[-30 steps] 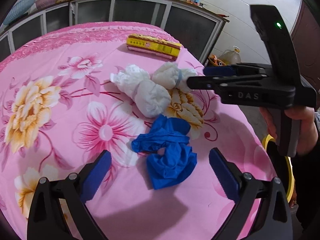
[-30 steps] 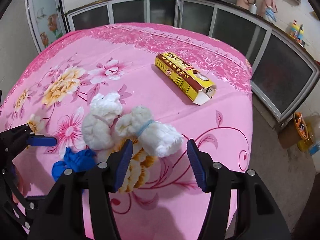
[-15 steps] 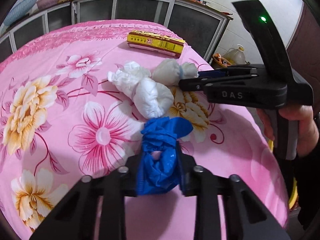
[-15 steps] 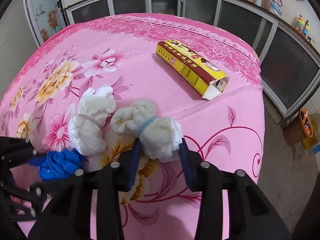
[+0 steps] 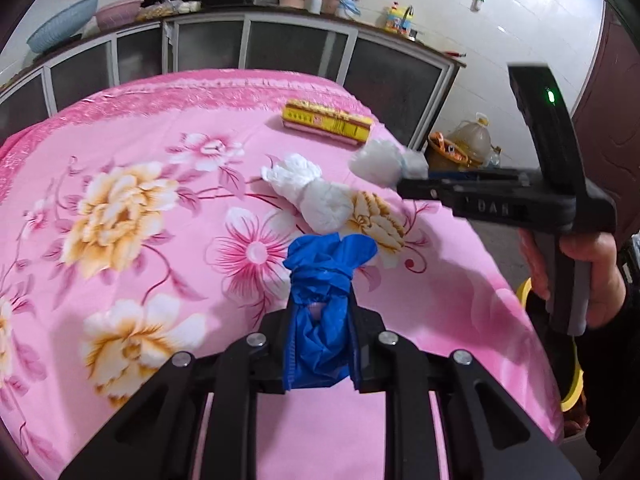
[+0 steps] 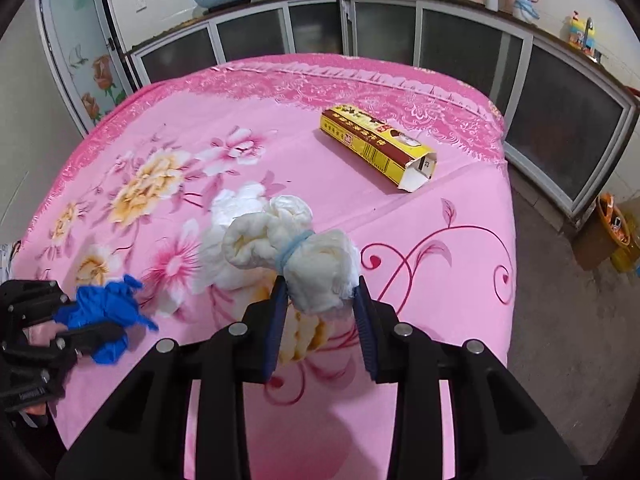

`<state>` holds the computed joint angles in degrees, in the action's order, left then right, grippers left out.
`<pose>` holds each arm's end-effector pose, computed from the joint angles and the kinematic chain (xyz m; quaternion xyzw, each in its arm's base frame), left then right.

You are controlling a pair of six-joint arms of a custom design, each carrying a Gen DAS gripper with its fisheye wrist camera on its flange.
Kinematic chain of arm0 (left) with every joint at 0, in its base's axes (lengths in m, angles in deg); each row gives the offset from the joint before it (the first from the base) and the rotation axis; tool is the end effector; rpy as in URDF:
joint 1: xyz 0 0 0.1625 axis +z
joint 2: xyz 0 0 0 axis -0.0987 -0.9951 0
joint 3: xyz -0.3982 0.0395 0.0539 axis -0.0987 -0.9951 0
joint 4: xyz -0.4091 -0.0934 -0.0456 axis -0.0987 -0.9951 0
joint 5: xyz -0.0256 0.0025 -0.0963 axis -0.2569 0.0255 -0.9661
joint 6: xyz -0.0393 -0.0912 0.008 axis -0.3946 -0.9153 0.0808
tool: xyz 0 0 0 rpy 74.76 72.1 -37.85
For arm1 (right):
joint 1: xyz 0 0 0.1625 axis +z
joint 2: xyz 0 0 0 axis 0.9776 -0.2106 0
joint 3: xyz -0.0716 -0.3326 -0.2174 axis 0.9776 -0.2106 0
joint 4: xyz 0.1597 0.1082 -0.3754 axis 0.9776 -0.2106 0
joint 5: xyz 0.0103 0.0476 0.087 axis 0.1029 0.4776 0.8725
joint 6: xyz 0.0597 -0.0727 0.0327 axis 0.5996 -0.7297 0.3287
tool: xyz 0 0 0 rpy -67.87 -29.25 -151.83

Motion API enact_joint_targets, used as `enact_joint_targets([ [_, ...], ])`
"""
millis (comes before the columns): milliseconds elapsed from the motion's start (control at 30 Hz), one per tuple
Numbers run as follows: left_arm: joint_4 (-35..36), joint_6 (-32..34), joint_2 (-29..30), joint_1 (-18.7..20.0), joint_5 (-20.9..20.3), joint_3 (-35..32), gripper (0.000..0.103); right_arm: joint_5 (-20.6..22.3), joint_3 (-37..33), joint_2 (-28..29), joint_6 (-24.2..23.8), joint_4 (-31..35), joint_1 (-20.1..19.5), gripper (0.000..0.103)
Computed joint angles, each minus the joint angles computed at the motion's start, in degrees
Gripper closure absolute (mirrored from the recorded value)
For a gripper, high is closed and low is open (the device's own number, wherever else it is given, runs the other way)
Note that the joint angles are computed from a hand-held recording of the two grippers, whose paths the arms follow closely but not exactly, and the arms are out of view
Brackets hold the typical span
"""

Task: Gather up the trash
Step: 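Carry the blue glove and tissue bundle over the bin and open both tools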

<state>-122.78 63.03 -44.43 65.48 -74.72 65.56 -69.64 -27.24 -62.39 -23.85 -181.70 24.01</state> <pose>-0.2038 -0.7249 0.2655 0.2151 0.9091 -0.2770 0.2248 0.2703 -0.8196 0.1925 0.3111 -0.8959 0.2218 0.2269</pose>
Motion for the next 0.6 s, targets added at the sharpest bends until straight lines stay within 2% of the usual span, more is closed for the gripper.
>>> enact_joint_targets([
  [200, -3.7, 2.0, -2.9, -2.0, 3.3, 4.0, 0.085, 0.7, 10.4, -6.3, 1.4, -5.1, 0.5, 0.071],
  [600, -7.3, 3.9, -7.8, -6.9, 4.1, 11.1, 0.085, 2.0, 29.6, -18.3, 6.9, -15.0, -0.4, 0.071],
])
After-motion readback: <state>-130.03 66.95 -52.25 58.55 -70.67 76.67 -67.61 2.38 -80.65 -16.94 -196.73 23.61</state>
